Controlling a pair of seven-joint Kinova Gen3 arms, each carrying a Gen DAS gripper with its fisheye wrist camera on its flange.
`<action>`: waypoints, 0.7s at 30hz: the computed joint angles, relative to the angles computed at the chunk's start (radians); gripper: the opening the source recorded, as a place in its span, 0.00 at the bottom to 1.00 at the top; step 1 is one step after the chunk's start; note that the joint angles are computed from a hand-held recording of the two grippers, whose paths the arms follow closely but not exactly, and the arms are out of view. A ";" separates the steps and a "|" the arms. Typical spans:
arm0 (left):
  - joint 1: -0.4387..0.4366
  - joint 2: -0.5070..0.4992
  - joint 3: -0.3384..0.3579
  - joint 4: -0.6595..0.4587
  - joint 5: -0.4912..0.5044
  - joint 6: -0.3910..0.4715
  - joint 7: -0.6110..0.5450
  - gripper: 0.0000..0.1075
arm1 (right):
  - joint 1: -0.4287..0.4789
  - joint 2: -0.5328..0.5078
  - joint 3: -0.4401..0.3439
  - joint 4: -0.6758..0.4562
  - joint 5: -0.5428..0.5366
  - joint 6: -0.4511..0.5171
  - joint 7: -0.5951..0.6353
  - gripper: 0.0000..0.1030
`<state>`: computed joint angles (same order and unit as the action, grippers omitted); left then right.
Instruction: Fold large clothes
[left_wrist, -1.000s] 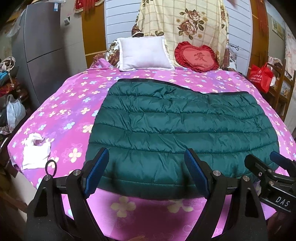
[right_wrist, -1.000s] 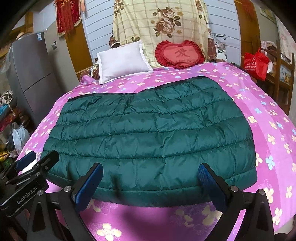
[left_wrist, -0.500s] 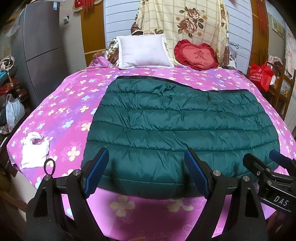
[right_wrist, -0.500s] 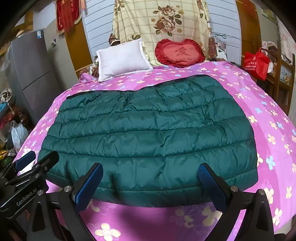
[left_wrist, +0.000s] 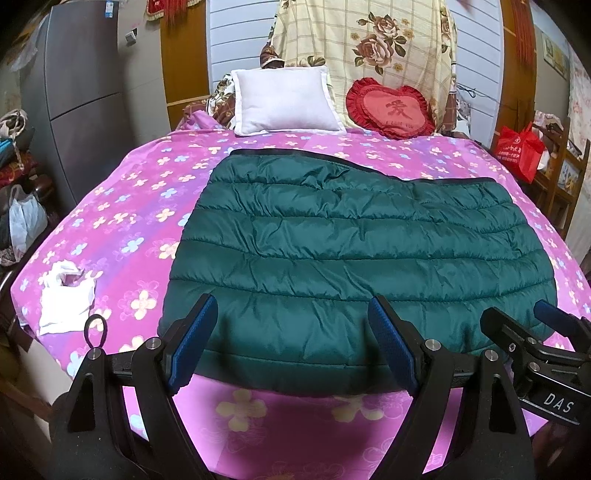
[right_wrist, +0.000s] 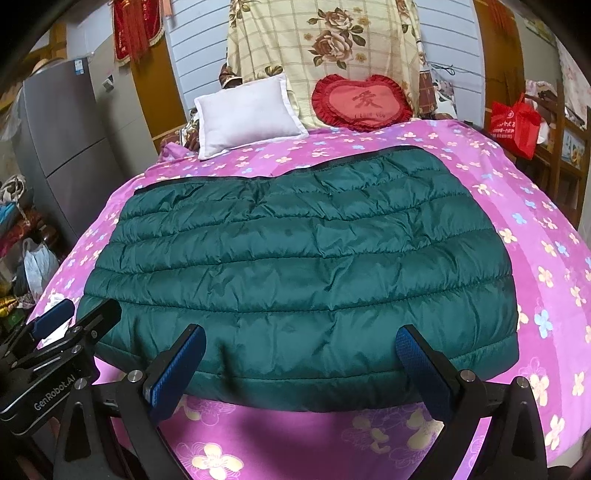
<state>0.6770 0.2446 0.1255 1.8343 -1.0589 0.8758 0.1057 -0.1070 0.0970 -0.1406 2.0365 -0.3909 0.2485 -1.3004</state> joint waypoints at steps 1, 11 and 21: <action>0.000 0.001 0.000 0.000 0.000 0.000 -0.001 0.78 | 0.000 0.000 0.000 0.000 0.000 0.000 0.000 0.99; 0.014 0.012 -0.002 -0.010 -0.004 0.004 -0.001 0.78 | -0.013 -0.001 0.007 -0.002 0.018 0.006 -0.023 0.99; 0.018 0.011 -0.001 -0.010 -0.009 0.009 0.000 0.78 | -0.012 0.002 0.004 -0.004 0.014 0.013 -0.024 0.99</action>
